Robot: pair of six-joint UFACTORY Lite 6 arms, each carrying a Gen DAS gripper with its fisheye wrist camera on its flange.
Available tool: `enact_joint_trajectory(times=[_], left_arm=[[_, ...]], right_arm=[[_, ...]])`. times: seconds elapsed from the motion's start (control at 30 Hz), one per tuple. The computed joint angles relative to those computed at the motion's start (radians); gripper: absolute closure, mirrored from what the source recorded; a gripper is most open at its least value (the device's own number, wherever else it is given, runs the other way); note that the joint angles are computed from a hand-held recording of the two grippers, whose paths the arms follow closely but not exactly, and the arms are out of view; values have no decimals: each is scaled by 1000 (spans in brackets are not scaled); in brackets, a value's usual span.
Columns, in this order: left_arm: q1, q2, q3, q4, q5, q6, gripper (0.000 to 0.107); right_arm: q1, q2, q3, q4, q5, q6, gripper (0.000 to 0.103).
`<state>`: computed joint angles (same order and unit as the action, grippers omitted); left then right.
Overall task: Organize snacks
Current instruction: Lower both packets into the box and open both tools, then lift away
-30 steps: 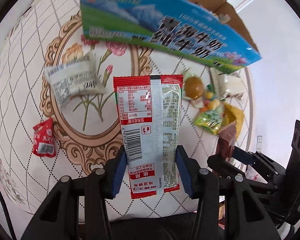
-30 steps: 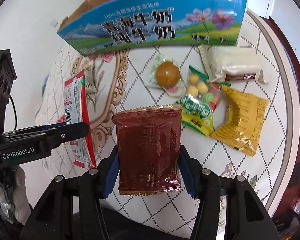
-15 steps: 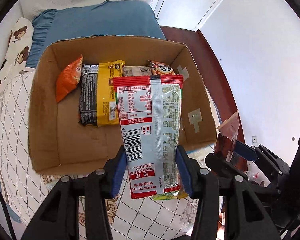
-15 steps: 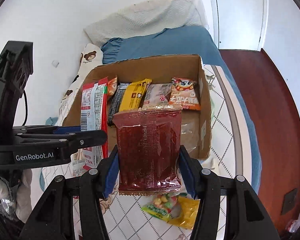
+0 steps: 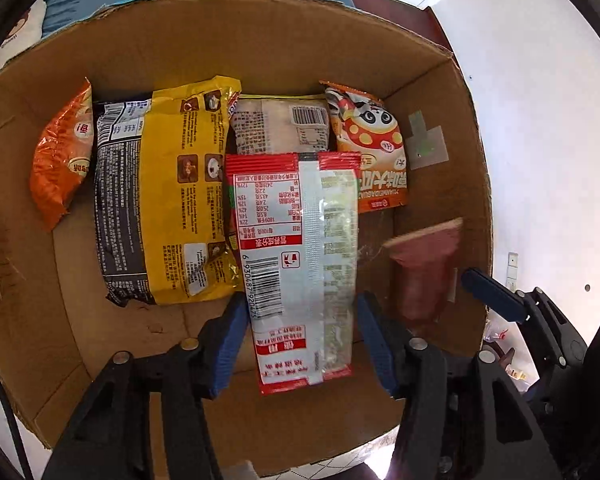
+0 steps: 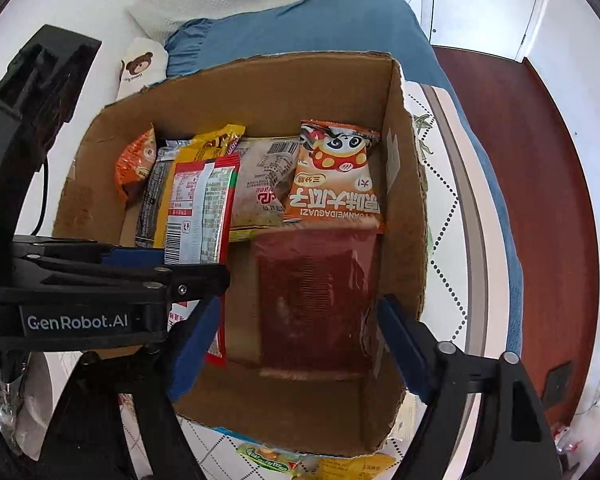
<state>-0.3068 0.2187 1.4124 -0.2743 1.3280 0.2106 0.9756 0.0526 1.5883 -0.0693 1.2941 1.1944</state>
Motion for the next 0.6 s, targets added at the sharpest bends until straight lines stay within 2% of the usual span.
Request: enact_joint_trajectory(times=[0.03,0.1,0.3,0.5,0.6], left_arm=[[3,6,-3,-1,-9,4,32],[17,9,-8,2,-25,-1,23],[64,-19,-7,-8,-9,17,22],[119,-228,-94,22,-20,68,21],[143,-341,-149,66,-70,76,21]], right_arm=[[-2,12,10,-3,5,-7,11],[-6,31,21,3,6,-10,10],[10,39,20,2,0,23,10],[53,56,91,-36,52,77,10],[118,48,116,-87,84,159,10]])
